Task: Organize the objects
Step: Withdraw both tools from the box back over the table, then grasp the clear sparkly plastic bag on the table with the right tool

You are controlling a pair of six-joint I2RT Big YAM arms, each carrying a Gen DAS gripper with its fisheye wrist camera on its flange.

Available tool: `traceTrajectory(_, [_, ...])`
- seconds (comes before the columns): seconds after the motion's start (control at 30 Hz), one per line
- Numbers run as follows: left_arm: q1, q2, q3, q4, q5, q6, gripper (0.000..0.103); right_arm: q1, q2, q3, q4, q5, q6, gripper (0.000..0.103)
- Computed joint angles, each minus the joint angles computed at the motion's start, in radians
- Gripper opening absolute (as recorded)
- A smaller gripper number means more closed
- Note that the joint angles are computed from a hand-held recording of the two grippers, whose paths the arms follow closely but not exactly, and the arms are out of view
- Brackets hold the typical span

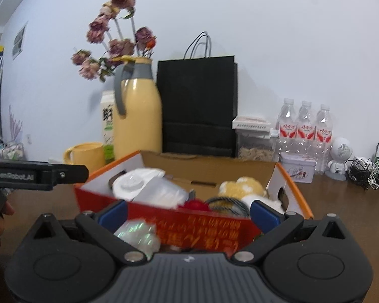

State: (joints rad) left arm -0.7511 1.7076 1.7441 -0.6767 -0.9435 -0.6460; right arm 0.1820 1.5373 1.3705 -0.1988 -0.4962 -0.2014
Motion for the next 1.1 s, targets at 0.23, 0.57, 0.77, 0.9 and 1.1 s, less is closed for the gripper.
traceTrajectory(0.23, [-0.022,-0.010,-0.024,-0.113,0.022,-0.082,0.103,0.012,-0.037,-0.050,-0.065,-0.028,-0.074,0.103])
traceTrajectory(0.57, [-0.019,-0.007,-0.016,-0.146,0.026,-0.111,0.103,0.023,-0.032,-0.050,-0.090,-0.002,-0.099,0.103])
traceTrajectory(0.77, [-0.013,-0.009,-0.012,-0.170,0.038,-0.139,0.103,0.039,-0.010,-0.026,-0.124,0.027,-0.103,0.103])
traceTrajectory(0.9, [-0.012,-0.011,-0.007,-0.188,0.041,-0.159,0.103,0.062,-0.001,-0.016,-0.125,0.035,-0.091,0.103])
traceTrajectory(1.1, [-0.016,-0.013,-0.007,-0.184,0.032,-0.158,0.103,0.110,0.050,0.050,-0.176,0.098,-0.060,0.090])
